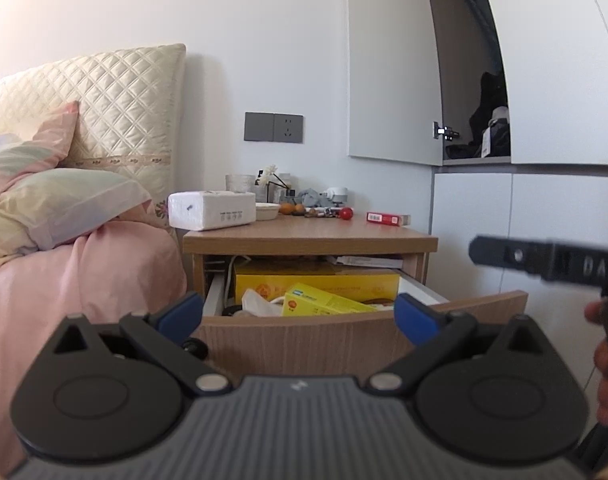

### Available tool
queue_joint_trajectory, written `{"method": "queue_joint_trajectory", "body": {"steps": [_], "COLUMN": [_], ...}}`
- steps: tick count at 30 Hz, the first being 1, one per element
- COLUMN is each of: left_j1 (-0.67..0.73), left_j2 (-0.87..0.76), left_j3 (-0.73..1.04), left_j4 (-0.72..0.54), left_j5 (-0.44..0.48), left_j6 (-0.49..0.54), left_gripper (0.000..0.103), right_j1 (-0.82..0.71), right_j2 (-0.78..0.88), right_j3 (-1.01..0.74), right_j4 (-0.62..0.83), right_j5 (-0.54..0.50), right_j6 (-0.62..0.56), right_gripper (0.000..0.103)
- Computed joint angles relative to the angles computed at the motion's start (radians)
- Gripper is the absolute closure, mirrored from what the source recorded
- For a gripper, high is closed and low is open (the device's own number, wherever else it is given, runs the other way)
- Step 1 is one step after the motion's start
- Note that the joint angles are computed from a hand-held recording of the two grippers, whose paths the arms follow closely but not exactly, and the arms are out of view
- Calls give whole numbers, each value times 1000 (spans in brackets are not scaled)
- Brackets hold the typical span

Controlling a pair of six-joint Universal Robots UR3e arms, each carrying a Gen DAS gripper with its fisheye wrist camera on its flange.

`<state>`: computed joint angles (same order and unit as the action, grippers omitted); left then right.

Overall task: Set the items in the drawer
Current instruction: 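Withdraw the right tool up and out of the drawer, then move the left tool to the drawer front and close its fingers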

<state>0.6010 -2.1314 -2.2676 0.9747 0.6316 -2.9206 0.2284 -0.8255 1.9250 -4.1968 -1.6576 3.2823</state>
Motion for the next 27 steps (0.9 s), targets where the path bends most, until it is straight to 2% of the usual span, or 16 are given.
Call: {"method": "queue_joint_trajectory", "body": {"steps": [3,8,11,15,18,21,27], "left_j1": [8,6,2,-24,-37,-52,-28], "left_j2": [-3,-6,-25,-74,-97,-102,-79], "left_j3": [0,15,40,94,143,162,135], "left_j4": [17,-9,-9,20,19,8,-17], "left_j5": [-16,-5,13,111,147,187,133], "left_j6": [-10,-15,-36,-81,-139,-134,-111], "left_gripper": [0,0,0,0,0,0,0], "right_j1": [42,54,45,47,53,56,61], "right_j2": [60,93,111,146,172,190,174], "right_j3": [-36,-72,-77,-106,-147,-185,-184], "right_j4": [-31,-35,-73,-139,-185,-202,-142], "right_j5": [-91,-128,-115,-141,-172,-192,-196], "right_j6": [-18,-18,-10,-32,-74,-95,-15], "right_gripper": [17,17,17,17,17,17,17]}}
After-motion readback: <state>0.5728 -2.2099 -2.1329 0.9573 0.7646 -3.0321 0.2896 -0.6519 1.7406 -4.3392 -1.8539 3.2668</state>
